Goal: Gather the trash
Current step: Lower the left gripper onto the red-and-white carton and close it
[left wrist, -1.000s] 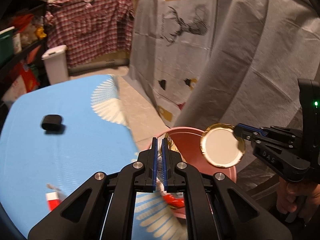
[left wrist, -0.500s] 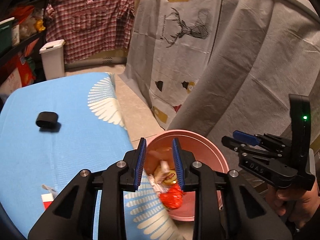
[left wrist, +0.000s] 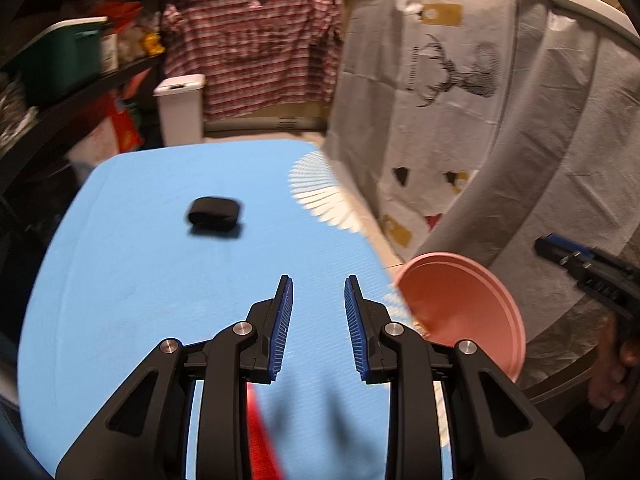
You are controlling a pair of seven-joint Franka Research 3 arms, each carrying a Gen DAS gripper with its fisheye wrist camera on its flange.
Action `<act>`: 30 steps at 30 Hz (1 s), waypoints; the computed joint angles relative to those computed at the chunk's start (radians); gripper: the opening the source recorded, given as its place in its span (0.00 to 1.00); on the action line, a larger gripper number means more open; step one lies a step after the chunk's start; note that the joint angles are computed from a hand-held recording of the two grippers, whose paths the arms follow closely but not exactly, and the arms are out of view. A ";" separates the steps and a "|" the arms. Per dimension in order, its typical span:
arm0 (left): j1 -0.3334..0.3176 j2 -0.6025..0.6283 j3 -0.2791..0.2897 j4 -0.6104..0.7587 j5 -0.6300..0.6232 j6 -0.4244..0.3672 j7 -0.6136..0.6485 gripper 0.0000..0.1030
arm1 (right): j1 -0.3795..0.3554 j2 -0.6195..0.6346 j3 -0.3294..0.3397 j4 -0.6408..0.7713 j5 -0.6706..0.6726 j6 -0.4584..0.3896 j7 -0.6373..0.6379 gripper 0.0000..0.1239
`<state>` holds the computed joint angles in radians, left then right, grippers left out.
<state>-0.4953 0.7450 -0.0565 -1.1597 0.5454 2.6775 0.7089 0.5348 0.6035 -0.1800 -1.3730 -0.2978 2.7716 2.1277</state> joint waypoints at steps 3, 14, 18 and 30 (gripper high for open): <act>-0.001 -0.044 0.019 -0.074 0.020 0.007 -0.037 0.26 | 0.010 0.001 0.002 0.005 -0.003 0.019 0.000 0.28; 0.031 -0.100 -0.012 -0.174 0.036 -0.059 -0.085 0.41 | 0.072 -0.036 -0.032 -0.036 -0.041 0.082 0.029 0.49; 0.042 -0.096 -0.023 -0.181 0.014 -0.086 -0.088 0.41 | 0.096 -0.061 -0.054 -0.067 -0.073 0.100 0.062 0.51; 0.063 -0.063 -0.058 -0.153 -0.063 -0.149 -0.021 0.26 | 0.093 -0.084 -0.038 -0.092 -0.119 0.127 0.076 0.51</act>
<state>-0.4321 0.6821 -0.1142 -1.3128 0.4820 2.5283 0.6881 0.6282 0.5195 -0.2184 -1.4646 -0.4165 2.8989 2.2039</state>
